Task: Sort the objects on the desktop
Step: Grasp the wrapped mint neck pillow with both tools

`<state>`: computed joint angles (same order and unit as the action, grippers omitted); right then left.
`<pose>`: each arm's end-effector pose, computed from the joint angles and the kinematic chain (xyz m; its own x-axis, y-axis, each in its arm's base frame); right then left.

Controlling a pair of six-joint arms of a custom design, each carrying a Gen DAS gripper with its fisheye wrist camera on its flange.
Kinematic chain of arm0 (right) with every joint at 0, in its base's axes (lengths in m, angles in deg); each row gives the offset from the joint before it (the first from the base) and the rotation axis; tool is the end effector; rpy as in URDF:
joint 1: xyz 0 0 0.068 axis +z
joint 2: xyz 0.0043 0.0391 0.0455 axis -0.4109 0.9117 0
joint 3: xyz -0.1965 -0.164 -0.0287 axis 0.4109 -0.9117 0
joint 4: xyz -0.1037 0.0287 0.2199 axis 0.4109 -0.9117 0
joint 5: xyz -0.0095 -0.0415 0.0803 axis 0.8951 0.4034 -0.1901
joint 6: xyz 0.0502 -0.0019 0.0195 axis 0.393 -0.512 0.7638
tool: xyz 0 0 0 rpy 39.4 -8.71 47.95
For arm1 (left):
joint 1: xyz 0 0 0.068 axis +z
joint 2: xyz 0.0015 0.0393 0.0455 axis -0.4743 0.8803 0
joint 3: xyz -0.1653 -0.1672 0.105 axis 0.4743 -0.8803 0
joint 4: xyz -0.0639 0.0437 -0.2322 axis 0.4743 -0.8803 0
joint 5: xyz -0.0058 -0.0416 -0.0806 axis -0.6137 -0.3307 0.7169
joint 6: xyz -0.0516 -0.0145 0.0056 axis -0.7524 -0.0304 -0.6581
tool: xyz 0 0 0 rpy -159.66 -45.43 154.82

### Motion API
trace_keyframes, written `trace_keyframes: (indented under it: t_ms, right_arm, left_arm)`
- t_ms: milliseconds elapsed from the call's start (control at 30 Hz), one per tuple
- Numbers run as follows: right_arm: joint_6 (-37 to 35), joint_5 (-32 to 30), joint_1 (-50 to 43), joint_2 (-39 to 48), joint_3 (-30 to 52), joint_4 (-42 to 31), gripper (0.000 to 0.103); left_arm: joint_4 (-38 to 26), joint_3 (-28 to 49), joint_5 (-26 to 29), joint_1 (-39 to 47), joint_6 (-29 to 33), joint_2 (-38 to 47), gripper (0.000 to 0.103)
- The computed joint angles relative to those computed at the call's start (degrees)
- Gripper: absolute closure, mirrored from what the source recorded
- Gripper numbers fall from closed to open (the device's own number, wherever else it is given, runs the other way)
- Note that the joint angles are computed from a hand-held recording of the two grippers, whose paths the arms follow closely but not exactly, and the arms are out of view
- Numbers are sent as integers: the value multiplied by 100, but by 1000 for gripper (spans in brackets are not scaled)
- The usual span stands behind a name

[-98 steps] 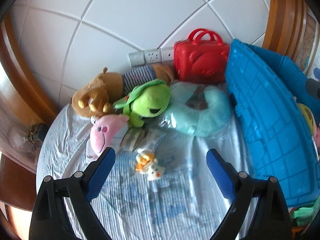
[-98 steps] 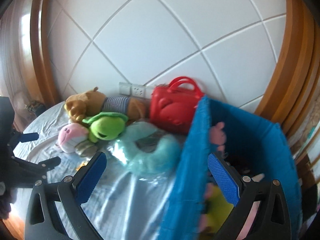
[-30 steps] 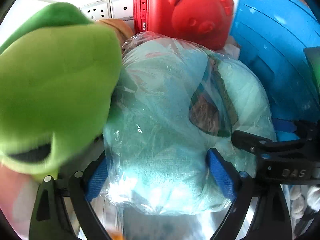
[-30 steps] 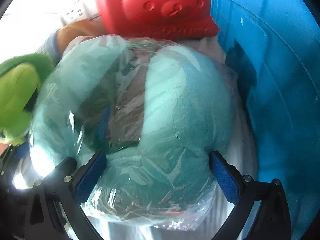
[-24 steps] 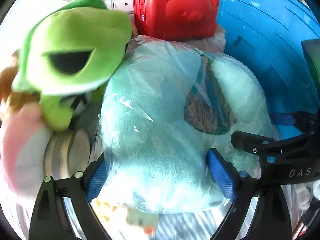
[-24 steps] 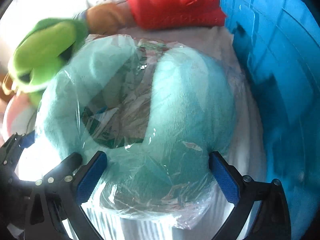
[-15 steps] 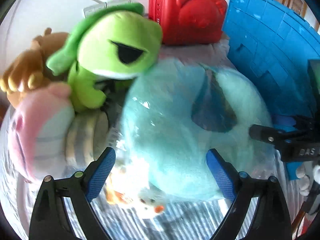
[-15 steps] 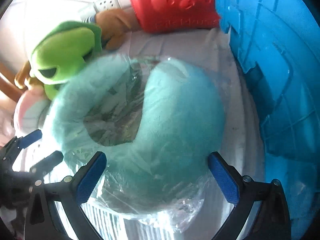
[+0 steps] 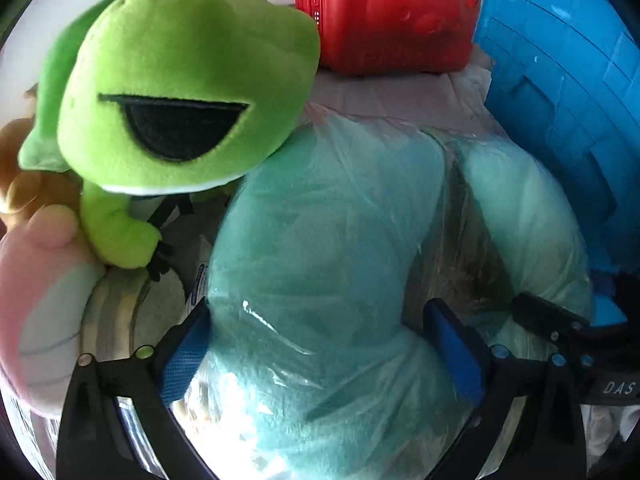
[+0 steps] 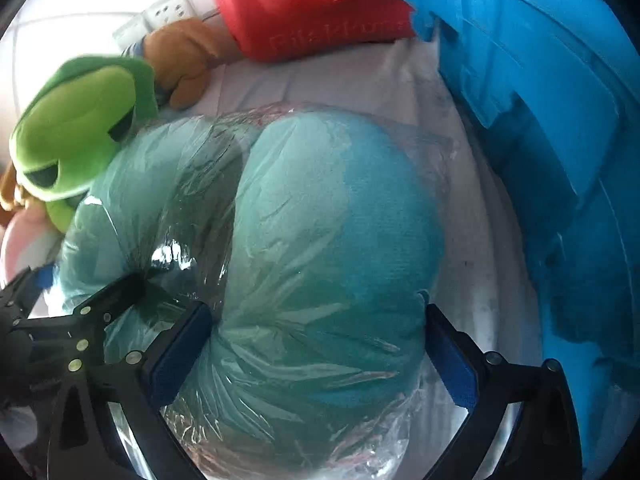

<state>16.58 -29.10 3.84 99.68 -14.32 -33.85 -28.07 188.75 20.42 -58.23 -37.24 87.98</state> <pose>0.2738 0.1393 0.2459 -0.8590 0.3619 -0.3621 0.3262 0.9321 0.1577 0.3474 -0.2008 0.2527 -0.7778 0.4366 -0.4522 0.4991 0.8662 -0.0221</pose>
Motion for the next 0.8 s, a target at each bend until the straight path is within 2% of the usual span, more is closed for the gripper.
trace_keyframes:
  t_ms: [100,200,333,433,633,700,767,800]
  right_arm:
    - [-29,-73,190,-158,-15,-237,0]
    - [115,-153,634,-404,-187,-426,0]
    - [500,-211,1673,-778,-345,-736,0]
    - [944,-178,2526,-892,-409,-817,0]
    - [1759,134,3810,-824,-320,-855,0]
    - [1772,241,3904,-866,-392,-788,0]
    - [1768,309,3870,-952,-557,-661,0]
    - [2000,414,4098,-964,-579,-692,0]
  left_arm:
    - [24,-563,39,39,-112,-529,12]
    - [-4,-1513,-37,59,-288,-1395,13]
    - [-333,-3006,-112,221,-424,-3067,13]
    - [-776,-3768,-78,422,-518,-4122,13]
    - [-1400,-4726,-114,563,-762,-5740,13]
    - [-1716,-4866,108,1072,-381,-6274,13]
    - [-1732,-4907,163,1193,-328,-6411,13]
    - [-1723,-4925,203,1268,-275,-6438,13]
